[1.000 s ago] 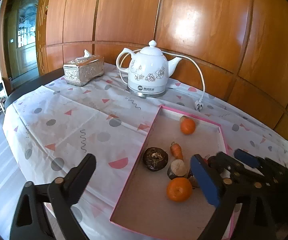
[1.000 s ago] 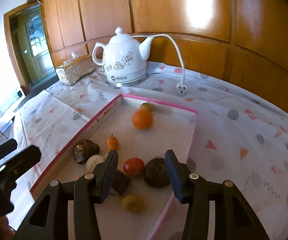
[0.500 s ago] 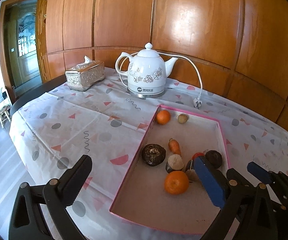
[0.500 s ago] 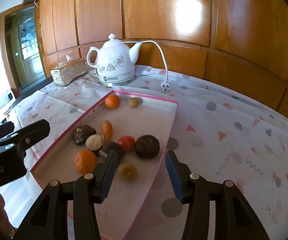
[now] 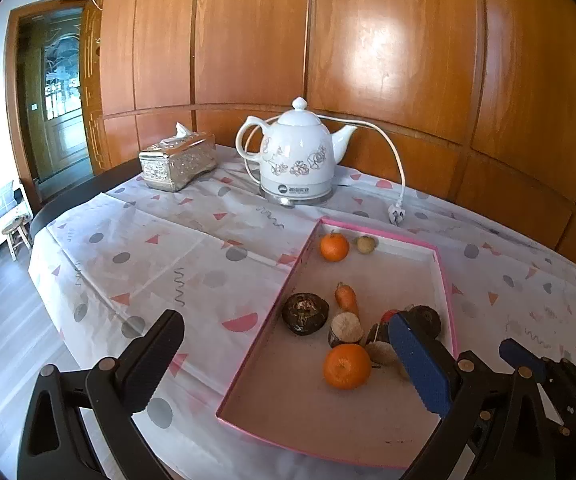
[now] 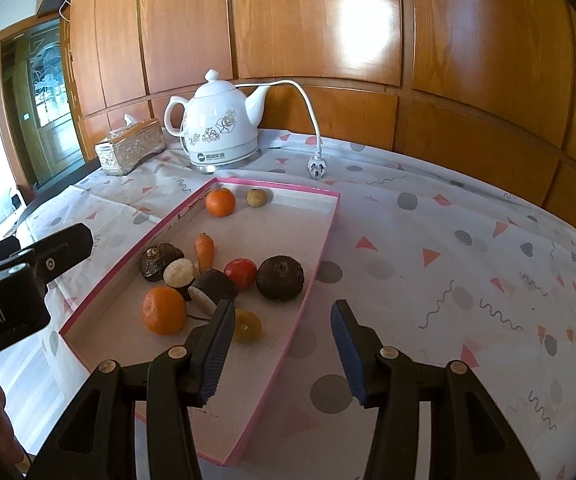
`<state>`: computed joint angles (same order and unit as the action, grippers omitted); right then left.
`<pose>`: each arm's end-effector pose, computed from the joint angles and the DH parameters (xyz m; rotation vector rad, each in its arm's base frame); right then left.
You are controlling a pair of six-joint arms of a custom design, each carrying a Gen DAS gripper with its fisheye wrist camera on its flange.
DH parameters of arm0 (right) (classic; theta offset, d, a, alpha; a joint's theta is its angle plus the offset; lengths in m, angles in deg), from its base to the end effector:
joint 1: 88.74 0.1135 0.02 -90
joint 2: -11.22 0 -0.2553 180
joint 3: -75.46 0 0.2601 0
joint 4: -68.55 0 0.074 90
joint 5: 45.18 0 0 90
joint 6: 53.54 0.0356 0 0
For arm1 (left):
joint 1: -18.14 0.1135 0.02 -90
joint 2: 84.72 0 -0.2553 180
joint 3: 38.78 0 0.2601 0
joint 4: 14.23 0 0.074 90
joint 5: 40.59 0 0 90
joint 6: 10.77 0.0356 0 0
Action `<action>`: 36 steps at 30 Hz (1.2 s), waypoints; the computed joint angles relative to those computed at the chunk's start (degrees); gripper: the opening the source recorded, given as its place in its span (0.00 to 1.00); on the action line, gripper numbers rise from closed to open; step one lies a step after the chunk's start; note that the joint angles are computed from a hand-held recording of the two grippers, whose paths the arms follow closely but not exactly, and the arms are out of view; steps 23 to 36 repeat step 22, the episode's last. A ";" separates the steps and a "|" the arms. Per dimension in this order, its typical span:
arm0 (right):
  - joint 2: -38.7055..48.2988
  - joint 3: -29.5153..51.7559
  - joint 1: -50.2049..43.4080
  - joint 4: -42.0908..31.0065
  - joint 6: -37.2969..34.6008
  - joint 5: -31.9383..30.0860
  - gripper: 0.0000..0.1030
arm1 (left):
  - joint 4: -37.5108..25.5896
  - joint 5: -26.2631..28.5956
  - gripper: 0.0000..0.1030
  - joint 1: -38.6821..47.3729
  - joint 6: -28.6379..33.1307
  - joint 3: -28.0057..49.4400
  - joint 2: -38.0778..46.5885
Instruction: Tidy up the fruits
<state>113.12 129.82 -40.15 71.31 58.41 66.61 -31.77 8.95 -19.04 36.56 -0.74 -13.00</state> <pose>0.2244 0.2344 0.0960 -0.3480 2.2644 0.1903 0.1890 -0.1143 0.1329 -0.3886 2.1741 0.1243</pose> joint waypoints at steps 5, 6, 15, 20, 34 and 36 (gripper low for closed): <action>-0.47 -0.49 0.33 0.34 0.16 0.32 0.49 | -0.09 -0.27 1.00 -0.13 0.06 -0.47 -0.90; -0.50 -0.50 0.35 0.33 0.12 0.32 0.49 | -0.26 -0.06 1.00 -0.05 0.01 -0.49 -1.01; -0.19 -0.20 0.69 0.09 -0.20 0.59 0.49 | -0.42 0.82 1.00 -0.28 0.03 0.04 -0.59; -0.17 -0.40 0.57 0.29 -0.27 0.38 0.49 | 0.52 0.28 0.99 -0.65 0.07 -0.16 -0.27; -0.28 -0.52 0.42 0.30 0.06 0.16 0.49 | 0.96 0.86 1.00 -0.47 0.75 -0.03 -0.01; -0.28 -0.52 0.42 0.30 0.06 0.16 0.49 | 0.96 0.86 1.00 -0.47 0.75 -0.03 -0.01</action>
